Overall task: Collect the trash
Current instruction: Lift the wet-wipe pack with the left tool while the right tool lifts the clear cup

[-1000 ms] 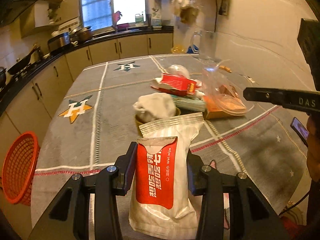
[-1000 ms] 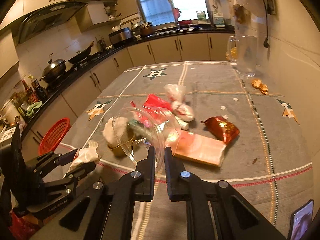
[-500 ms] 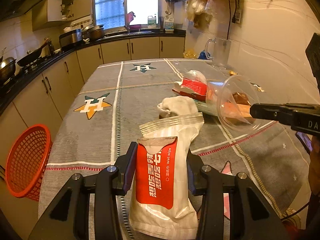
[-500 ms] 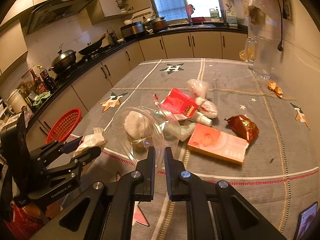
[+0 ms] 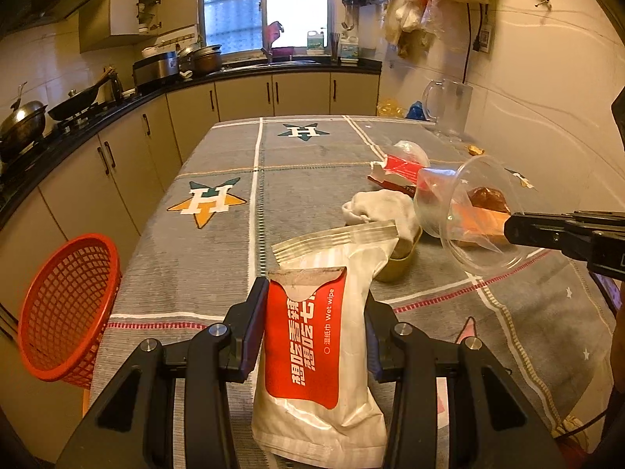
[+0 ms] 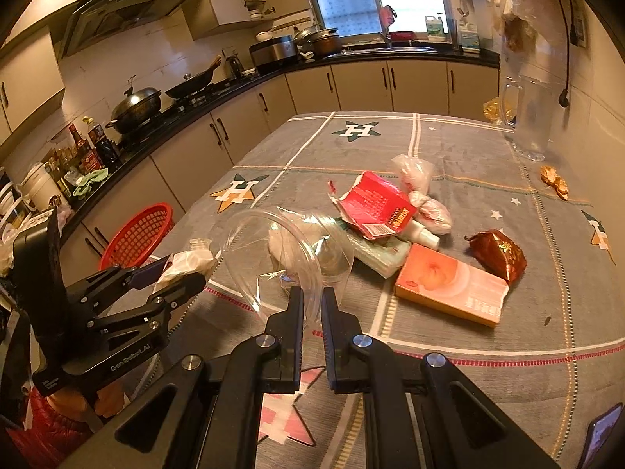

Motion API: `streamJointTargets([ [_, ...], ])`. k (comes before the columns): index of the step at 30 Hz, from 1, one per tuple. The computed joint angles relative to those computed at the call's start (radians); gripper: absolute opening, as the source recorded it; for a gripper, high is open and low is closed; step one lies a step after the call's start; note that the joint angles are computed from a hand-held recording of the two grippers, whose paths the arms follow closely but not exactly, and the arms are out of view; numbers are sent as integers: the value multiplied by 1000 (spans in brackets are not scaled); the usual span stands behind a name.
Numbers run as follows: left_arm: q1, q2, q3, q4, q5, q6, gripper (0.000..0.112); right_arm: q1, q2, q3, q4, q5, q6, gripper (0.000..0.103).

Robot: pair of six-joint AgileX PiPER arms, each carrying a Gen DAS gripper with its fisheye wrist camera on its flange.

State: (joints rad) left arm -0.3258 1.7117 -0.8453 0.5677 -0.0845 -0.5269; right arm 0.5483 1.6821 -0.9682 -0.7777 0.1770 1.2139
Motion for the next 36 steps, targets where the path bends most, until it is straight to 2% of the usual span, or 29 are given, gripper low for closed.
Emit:
streamJointTargets([
  [10,35,-11,12,70,-13,-81,41,27,34,-52,88,20,-96,10],
  [13,37,-12,12,-16,-10,-1,41,30,43,-66,130,22,-143,10],
  [16,47,-16,16,-26,-14,8,41,37,55,-89,172,30,-191,10],
  [17,52,-17,18,10,-16,-28,41,41,58,-96,177,34,-198,10],
  [27,98,-33,32,47,-30,-75,41,66,105,-167,264,59,-295,10],
  [36,180,-49,43,188,-55,-216,41,95,169,-277,360,100,-407,10],
])
